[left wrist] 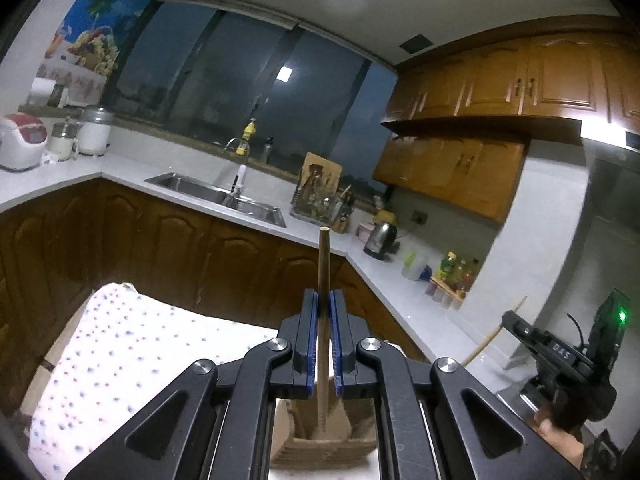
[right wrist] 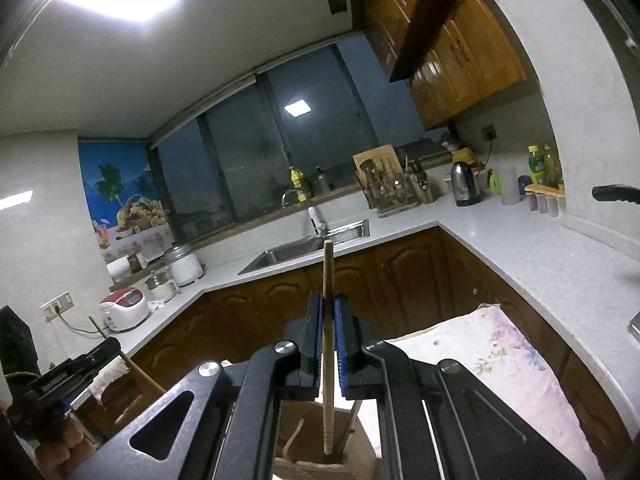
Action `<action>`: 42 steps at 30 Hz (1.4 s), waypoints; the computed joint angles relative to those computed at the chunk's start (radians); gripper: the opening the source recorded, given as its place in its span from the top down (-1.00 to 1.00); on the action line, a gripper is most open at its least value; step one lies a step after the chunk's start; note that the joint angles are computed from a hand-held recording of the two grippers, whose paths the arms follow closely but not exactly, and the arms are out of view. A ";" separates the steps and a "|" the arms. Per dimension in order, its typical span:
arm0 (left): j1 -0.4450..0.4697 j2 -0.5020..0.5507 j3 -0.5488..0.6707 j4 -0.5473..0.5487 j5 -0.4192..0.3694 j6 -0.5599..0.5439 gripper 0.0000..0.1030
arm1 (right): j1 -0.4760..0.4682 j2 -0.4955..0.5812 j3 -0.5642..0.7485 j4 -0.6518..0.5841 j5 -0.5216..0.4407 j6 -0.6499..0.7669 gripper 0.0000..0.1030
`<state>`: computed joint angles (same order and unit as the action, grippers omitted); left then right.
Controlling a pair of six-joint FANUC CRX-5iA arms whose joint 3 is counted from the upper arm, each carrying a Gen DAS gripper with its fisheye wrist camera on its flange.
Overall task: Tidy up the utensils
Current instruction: 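Lower the chopsticks into the holder and open both tools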
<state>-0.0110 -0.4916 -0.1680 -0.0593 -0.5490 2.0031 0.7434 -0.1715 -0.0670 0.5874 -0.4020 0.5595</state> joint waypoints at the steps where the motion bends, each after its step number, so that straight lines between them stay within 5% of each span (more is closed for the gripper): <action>1: 0.005 0.015 -0.007 0.001 0.010 0.010 0.92 | -0.001 0.004 -0.002 -0.001 0.002 -0.001 0.89; 13: -0.064 0.127 0.005 -0.171 0.023 0.227 0.92 | 0.013 0.047 -0.064 -0.037 0.007 -0.040 0.89; 21: -0.054 0.176 0.026 -0.087 -0.020 0.112 0.91 | 0.016 0.074 -0.031 -0.187 -0.047 0.057 0.88; 36: -0.055 0.195 0.086 -0.088 -0.090 0.088 0.90 | 0.007 0.101 0.055 -0.311 -0.125 0.180 0.87; 42: -0.067 0.206 0.121 -0.100 -0.141 0.084 0.82 | -0.003 0.103 0.076 -0.367 -0.139 0.221 0.71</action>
<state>-0.0783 -0.2857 -0.0465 -0.1591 -0.6903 2.0870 0.7399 -0.0683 0.0093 0.2205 -0.5415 0.7805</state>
